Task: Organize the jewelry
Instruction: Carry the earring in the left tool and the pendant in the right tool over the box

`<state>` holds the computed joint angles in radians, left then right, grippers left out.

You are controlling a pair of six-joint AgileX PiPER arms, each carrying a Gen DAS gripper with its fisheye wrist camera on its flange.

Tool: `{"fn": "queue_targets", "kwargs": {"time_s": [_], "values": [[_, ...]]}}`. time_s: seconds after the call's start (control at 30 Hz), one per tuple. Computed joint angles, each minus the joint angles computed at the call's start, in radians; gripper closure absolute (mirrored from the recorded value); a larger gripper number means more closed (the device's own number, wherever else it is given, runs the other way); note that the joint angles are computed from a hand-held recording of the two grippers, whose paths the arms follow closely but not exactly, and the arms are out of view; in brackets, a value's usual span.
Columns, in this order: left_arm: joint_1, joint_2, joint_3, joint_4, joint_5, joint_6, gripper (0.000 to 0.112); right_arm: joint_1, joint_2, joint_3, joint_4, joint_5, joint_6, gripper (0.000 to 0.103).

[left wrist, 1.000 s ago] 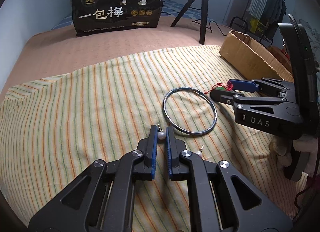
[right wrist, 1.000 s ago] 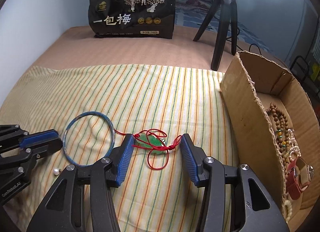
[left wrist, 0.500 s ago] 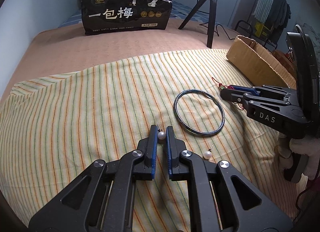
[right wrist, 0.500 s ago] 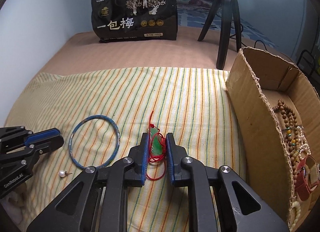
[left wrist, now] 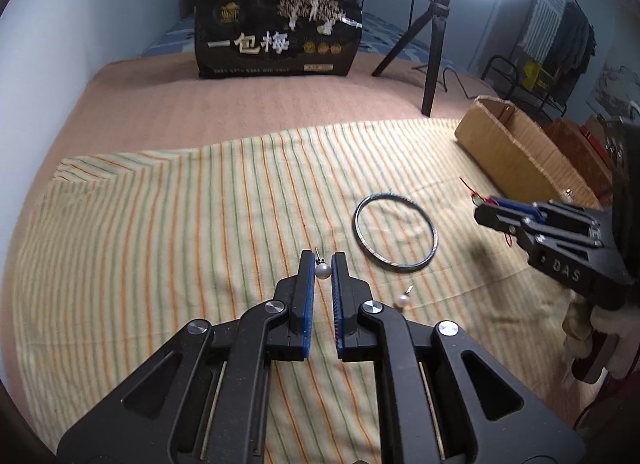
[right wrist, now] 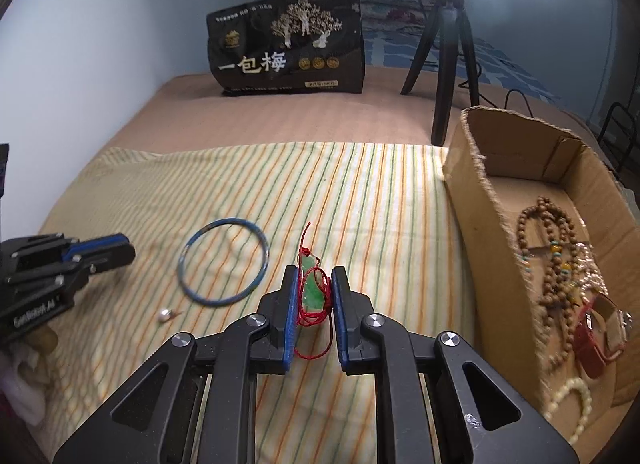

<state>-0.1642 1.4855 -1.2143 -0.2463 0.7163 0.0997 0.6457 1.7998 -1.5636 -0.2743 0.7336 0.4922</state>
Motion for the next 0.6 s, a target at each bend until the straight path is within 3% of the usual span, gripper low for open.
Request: {"fn": "queue_targets", "kwargs": {"time_s": [0.6], "values": [[-0.282, -0.071, -0.281, 0.298, 0.232, -0.345, 0.106, -0.019, -0.353, 0.140, 0.025, 0.073, -0.101, 0.089]]}}
